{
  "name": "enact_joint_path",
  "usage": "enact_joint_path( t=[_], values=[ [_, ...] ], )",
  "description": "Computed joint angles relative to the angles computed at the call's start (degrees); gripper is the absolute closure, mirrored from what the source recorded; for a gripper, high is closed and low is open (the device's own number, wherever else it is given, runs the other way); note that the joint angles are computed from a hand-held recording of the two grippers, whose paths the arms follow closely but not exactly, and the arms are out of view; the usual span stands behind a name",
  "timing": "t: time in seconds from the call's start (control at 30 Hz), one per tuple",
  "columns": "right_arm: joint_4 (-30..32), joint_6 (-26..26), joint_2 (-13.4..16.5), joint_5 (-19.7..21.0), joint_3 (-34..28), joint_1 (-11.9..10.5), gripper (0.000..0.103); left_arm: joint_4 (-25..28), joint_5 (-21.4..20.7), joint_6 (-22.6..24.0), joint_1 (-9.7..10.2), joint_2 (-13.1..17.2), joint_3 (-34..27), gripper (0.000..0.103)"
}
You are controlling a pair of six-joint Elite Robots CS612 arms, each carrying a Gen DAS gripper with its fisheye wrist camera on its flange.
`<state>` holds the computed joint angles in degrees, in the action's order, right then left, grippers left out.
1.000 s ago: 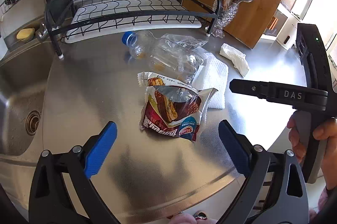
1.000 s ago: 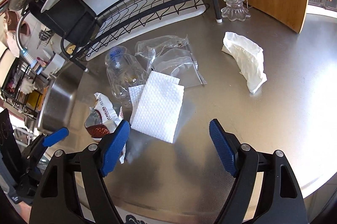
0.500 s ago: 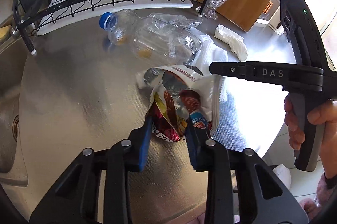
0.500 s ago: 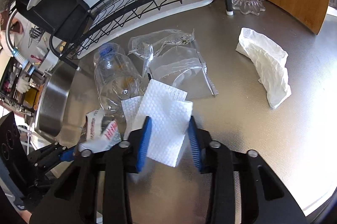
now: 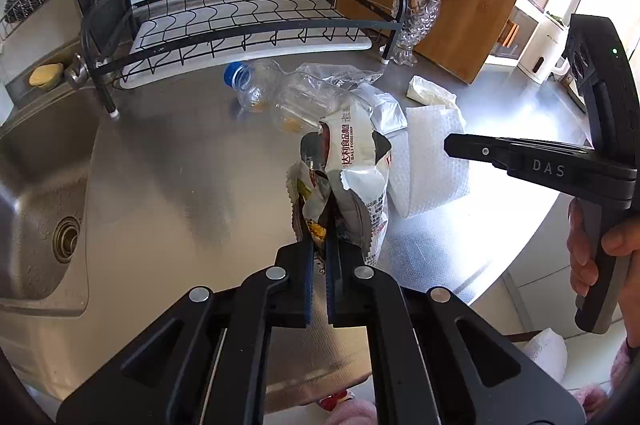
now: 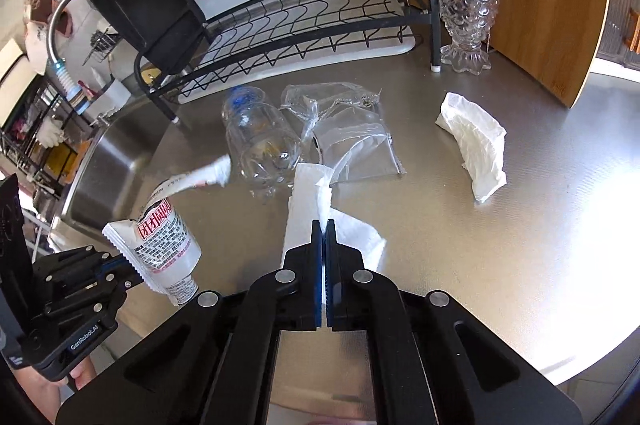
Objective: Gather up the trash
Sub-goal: 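Grasp the red snack wrapper with left tool while right tool grasps white tissue, then lower the wrapper and tissue over the floor bin and open both tools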
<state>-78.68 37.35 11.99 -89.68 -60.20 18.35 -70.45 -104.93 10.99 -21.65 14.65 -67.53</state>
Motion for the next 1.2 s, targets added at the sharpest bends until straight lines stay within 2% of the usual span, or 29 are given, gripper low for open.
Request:
enact_joint_path(
  t=[0.37, 0.73, 0.93, 1.2],
  values=[
    [5.26, -2.21, 2.76, 1.09, -10.97, 1.93, 0.101, 6.27, 3.38, -2.68, -0.96, 3.34, -12.97, 0.101],
    [12.55, -2.87, 6.82, 5.04, -19.5, 4.39, 0.101, 17.38, 6.47, -7.85, -1.7, 8.49, -25.6, 0.101],
    [15.84, -1.74, 9.55, 7.46, -21.94, 5.39, 0.101, 23.22, 7.02, -9.71, -1.57, 11.58, -29.75, 0.101],
    [17.35, -1.56, 12.17, 9.09, -21.53, 6.44, 0.101, 26.55, 5.81, -12.0, -0.77, 14.59, -31.18, 0.101]
  ],
)
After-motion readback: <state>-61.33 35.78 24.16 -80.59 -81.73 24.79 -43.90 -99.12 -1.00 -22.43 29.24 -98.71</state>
